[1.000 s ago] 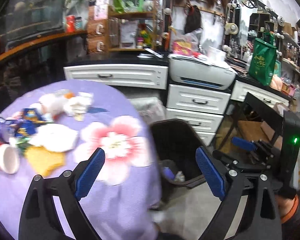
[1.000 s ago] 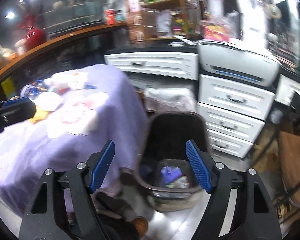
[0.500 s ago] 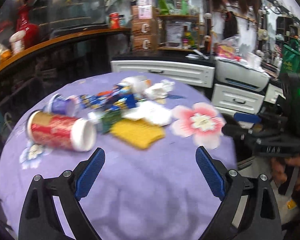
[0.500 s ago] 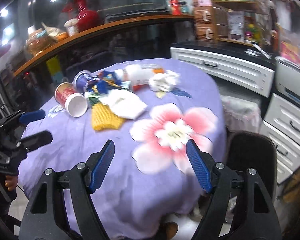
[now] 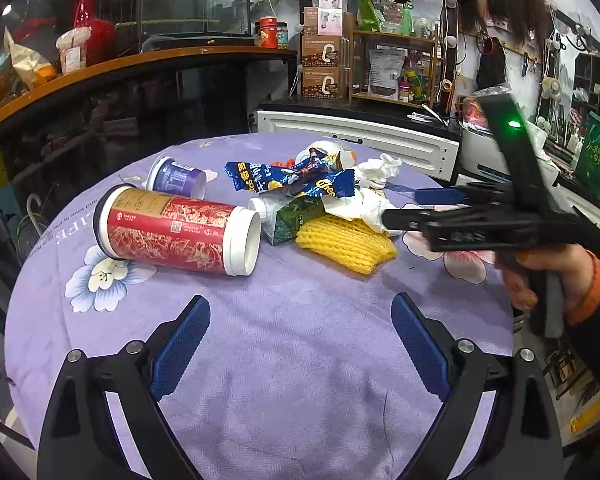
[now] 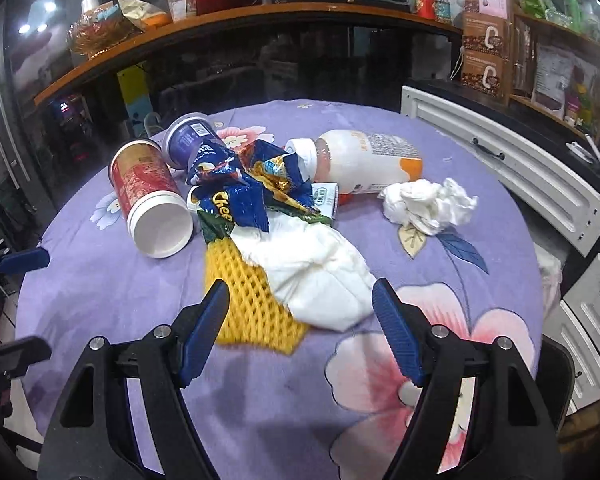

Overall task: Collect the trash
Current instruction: 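Grasp the white tissue with the right tool while the left tool grasps the yellow foam net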

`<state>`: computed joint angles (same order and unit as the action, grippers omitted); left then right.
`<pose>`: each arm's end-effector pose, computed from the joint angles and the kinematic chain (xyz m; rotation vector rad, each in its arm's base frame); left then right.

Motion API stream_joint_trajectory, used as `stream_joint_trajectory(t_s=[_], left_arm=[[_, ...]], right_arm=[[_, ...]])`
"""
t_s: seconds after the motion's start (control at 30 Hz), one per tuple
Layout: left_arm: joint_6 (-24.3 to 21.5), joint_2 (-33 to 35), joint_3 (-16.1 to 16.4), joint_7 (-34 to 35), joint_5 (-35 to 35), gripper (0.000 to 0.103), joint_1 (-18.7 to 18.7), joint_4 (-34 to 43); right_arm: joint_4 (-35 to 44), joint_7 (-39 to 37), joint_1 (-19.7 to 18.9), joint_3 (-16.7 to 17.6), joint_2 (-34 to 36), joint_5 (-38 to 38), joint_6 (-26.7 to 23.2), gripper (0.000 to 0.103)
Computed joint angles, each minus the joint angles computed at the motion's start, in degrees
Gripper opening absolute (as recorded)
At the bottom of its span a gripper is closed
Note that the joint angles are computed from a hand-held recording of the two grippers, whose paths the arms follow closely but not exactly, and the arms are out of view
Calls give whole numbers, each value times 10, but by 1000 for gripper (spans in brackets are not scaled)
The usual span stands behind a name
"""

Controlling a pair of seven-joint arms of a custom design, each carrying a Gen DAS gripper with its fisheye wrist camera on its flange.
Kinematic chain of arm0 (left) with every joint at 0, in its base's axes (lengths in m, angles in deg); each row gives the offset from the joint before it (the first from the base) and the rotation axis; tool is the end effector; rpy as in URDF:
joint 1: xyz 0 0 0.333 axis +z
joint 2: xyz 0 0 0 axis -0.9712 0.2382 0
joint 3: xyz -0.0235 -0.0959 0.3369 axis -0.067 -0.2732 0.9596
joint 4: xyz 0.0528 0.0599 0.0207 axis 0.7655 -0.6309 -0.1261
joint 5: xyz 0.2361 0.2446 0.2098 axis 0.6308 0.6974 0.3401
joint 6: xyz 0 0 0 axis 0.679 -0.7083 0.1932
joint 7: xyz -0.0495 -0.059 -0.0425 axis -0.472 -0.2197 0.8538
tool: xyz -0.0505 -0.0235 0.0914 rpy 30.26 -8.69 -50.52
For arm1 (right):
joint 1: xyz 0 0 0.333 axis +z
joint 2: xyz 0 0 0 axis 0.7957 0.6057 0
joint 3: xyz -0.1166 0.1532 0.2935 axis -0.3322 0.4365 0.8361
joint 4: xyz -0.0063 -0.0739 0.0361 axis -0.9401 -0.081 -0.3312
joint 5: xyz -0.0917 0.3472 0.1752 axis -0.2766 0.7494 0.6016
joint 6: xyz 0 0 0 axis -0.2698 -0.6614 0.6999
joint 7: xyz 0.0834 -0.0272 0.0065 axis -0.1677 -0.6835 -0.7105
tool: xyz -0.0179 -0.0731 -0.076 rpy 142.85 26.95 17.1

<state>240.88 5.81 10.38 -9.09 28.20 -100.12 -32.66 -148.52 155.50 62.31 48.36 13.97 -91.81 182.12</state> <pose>0.4110 -0.3747 0.6608 -1.1645 2.1924 -1.1041 0.4614 0.1954 0.6521 -1.7703 1.5700 -0.6178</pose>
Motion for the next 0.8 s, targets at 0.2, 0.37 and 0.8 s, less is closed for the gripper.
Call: stream_joint_trajectory(t_s=[0.2,0.37,0.8], left_arm=[[2,3,9,25,-29,91,-7,0],[-2,10,13,43,-53,91,-11,6],[-34,52,-3,63,-90,90,-14,57]], right_arm=[[37,23,-5,4,42,-35,-25,74],[51,25,7,-6,60,-51,-36,59],[7,-13,23,-22,12,-1,-15,17]])
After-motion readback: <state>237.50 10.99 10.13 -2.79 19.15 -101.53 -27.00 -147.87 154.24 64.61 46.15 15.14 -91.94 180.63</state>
